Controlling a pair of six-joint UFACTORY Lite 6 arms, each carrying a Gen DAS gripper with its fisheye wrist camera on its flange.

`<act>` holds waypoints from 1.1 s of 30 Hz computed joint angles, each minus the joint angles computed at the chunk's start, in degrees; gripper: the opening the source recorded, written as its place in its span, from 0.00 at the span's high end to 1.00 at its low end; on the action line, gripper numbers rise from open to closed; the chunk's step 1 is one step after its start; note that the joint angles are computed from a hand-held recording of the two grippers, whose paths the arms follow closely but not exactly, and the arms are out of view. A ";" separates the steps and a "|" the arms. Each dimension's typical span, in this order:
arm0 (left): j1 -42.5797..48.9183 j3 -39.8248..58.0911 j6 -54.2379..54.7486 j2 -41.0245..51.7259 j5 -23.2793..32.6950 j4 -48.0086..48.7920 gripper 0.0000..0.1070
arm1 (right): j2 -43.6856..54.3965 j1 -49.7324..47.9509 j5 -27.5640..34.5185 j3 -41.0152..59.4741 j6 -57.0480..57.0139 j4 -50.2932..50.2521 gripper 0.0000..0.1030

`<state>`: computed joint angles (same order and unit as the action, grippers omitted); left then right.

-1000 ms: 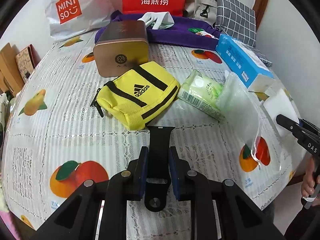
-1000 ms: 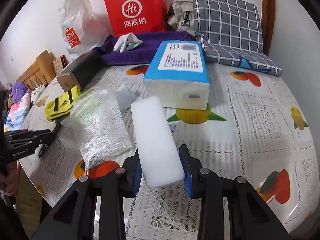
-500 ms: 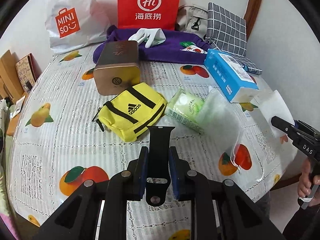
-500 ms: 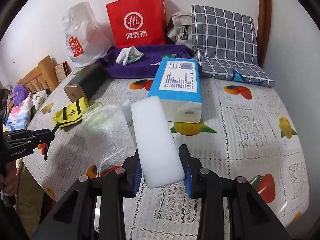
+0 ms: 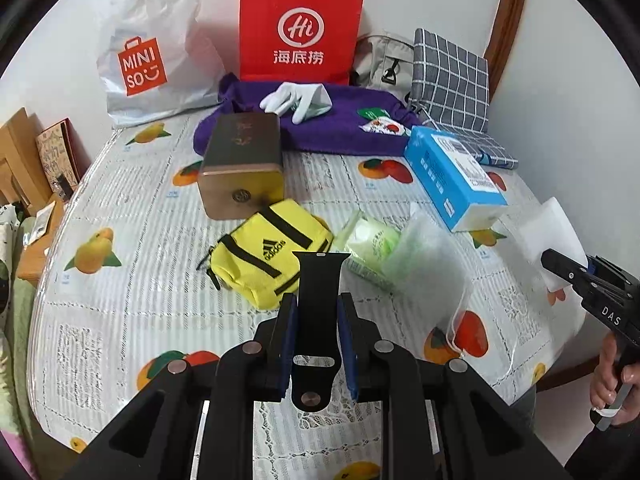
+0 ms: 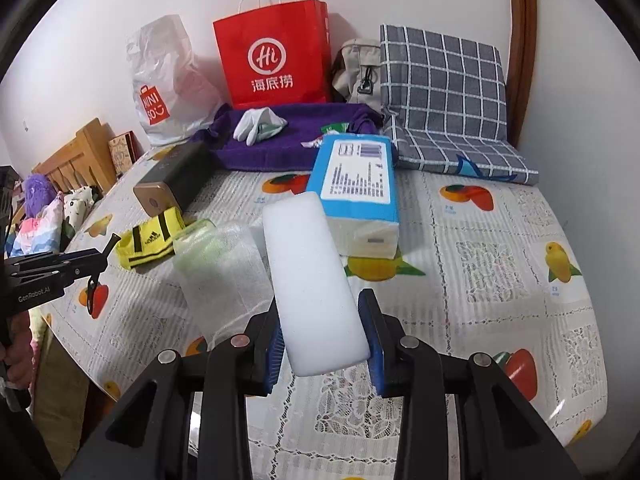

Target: Organize soft objects

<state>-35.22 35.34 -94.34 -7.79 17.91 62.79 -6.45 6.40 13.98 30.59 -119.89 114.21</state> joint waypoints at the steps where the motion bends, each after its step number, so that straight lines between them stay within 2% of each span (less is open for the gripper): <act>1: 0.19 0.09 0.91 -0.53 0.21 -0.85 0.82 | -0.26 0.20 -0.24 0.24 0.61 -0.46 0.67; 6: 1.18 1.30 5.33 -2.00 1.17 -4.18 0.81 | -1.02 1.21 -1.17 2.40 9.81 -8.40 0.67; 11: 4.62 4.26 13.08 -1.27 0.41 -9.51 0.81 | 0.09 1.68 -1.86 6.23 21.26 -17.60 0.67; 14: 6.99 6.67 19.18 0.05 -0.41 -13.89 0.81 | 1.53 1.71 -2.08 9.03 24.67 -19.86 0.66; 19: 11.04 11.38 29.54 2.97 -1.73 -21.12 0.81 | 6.02 2.78 -3.70 15.41 34.10 -27.57 0.66; 28: 17.77 22.87 48.90 12.18 -2.93 -35.13 0.81 | 18.61 4.80 -4.26 31.15 60.32 -51.33 0.66; 33: 20.67 29.81 58.62 18.32 -3.05 -42.96 0.81 | 24.39 6.07 -4.58 39.28 70.06 -61.00 0.66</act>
<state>-14.55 65.15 -35.72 10.54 14.86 19.82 17.94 12.47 9.40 69.88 -49.82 53.21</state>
